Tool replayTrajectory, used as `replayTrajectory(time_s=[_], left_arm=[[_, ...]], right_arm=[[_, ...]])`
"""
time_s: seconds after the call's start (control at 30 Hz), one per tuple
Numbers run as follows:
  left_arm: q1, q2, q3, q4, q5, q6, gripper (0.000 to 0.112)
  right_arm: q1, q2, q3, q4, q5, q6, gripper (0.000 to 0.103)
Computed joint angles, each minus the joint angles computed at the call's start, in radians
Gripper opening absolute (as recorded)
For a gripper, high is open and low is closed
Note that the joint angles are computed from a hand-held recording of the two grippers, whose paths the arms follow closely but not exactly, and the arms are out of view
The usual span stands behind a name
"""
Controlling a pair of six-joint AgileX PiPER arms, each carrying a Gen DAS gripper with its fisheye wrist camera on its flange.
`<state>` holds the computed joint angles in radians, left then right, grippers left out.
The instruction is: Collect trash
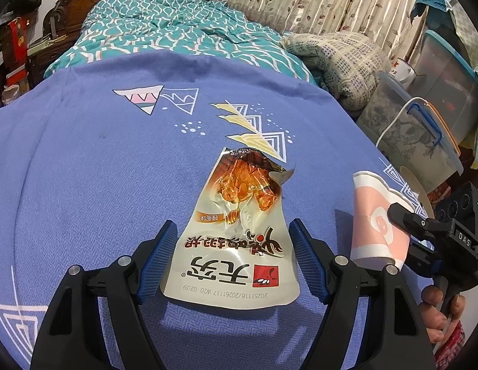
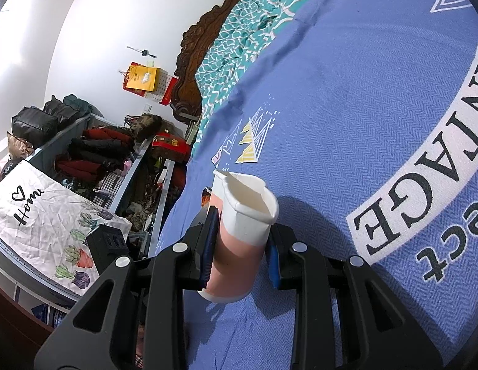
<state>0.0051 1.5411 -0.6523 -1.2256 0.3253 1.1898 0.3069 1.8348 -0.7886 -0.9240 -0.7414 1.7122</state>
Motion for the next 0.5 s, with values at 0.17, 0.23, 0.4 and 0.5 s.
replayTrajectory(time_s=[0.17,0.23,0.4,0.5], left_arm=[[-0.004,-0.001,0.000,0.002,-0.001,-0.005,0.071],[-0.003,-0.001,0.000,0.002,-0.001,-0.005,0.071],[-0.005,-0.001,0.001,0.003,-0.002,-0.007,0.071],[-0.004,-0.001,0.001,0.003,-0.002,-0.006,0.071]], right_arm=[[-0.018,0.007,0.006,-0.012,-0.015,-0.004,0.031],[-0.019,0.007,0.006,-0.013,-0.015,-0.004,0.031],[-0.024,0.007,0.008,-0.017,-0.019,-0.001,0.031],[-0.025,0.006,0.008,-0.019,-0.017,-0.001,0.031]])
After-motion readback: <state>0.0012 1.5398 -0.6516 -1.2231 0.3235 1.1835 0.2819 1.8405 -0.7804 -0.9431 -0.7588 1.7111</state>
